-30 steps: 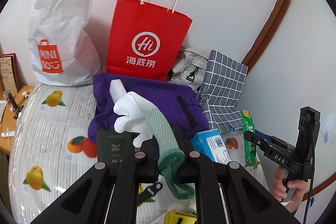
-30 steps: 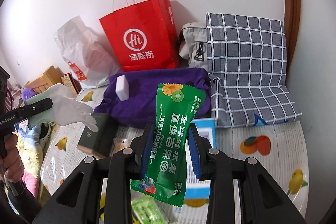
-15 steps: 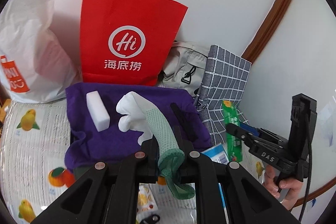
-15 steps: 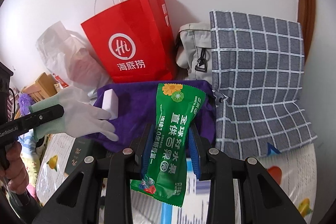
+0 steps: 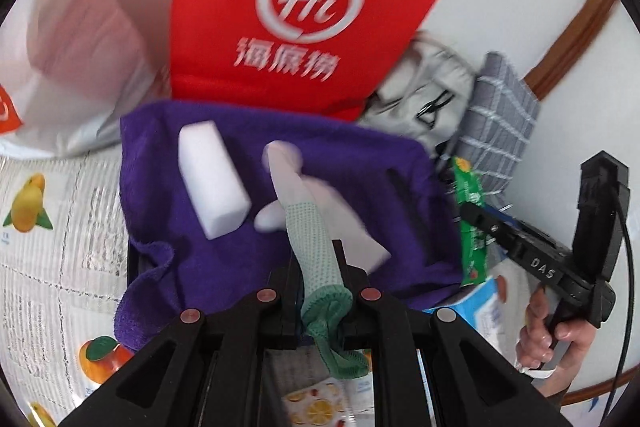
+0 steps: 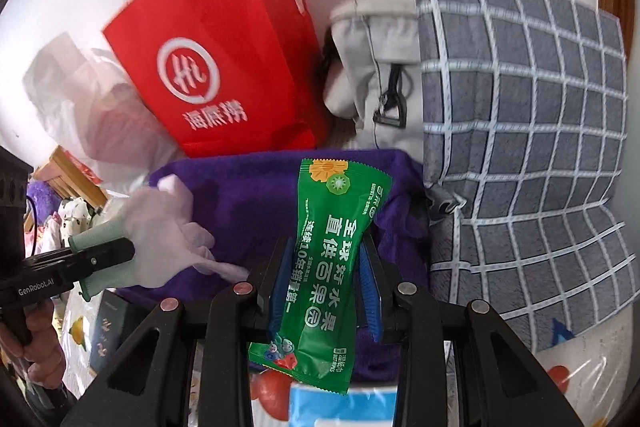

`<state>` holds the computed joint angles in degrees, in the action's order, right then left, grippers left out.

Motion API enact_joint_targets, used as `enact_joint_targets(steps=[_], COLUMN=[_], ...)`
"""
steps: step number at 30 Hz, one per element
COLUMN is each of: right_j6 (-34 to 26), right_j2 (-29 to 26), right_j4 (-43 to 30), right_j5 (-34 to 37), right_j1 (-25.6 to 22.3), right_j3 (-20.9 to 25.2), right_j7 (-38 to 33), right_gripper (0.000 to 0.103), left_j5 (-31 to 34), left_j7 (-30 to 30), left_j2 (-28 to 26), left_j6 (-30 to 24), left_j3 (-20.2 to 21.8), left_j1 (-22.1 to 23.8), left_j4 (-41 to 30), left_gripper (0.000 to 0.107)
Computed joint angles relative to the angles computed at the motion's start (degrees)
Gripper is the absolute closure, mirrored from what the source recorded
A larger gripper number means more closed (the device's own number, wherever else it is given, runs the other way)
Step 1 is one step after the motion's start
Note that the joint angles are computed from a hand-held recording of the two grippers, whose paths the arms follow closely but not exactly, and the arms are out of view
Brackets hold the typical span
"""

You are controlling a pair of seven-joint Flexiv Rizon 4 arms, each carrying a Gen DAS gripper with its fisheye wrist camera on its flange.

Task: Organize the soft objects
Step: 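Lower the glove onto the purple towel with the left tool while the right tool lowers the packet there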

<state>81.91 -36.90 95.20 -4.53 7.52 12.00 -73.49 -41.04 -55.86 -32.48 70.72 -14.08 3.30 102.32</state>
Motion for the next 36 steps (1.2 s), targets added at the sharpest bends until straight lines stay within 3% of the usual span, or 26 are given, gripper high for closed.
enact_joint_targets(steps=[4, 9, 20, 23, 25, 28, 32, 36], right_j6=[-1.54, -2.7, -6.92, -7.2, -7.02, -6.24, -5.75, -4.35], right_j2=[-2.04, -3.89, -6.17, -5.84, -5.87, -5.49, -4.59, -2.91], right_j4=[-1.96, -3.73, -6.28, -6.04, -6.12, -5.57, -4.63, -2.97], right_j5=[0.07, -0.14, -0.64, -0.95, -0.78, -1.25, -1.97, -2.2], right_j1=[-0.13, 0.76, 1.74, 2.65, 2.38, 3.35, 3.39, 3.59], right_j3=[0.19, -0.47, -1.02, -2.07, -1.63, -2.84, -3.02, -3.16], right_j7=[-0.06, -0.16, 0.54, 1.05, 0.57, 1.33, 1.2, 1.32], right_gripper=[0.07, 0.07, 0.07, 0.07, 0.07, 0.068, 0.065, 0.052], left_j5=[7.79, 14.17, 18.86, 18.2, 18.51, 20.9, 24.69, 26.45], left_j7=[-7.31, -11.44, -15.99, -16.18, -16.46, -18.24, -21.12, -22.96], left_j2=[-2.48, -3.93, -5.97, -5.99, -5.89, -5.75, -5.13, -3.51], left_j6=[-4.44, -6.14, -8.08, -7.75, -7.21, -7.47, -6.38, -5.44], left_j3=[6.37, 8.86, 9.02, 8.38, 8.62, 11.01, 13.54, 14.09], left_j1=[-3.17, -4.18, -3.04, -2.24, -2.29, -3.45, -4.83, -4.84], left_j4=[-4.0, -6.9, -9.9, -9.66, -9.51, -10.04, -10.24, -9.07], left_gripper=[0.096, 0.096, 0.093, 0.083, 0.081, 0.073, 0.047, 0.046])
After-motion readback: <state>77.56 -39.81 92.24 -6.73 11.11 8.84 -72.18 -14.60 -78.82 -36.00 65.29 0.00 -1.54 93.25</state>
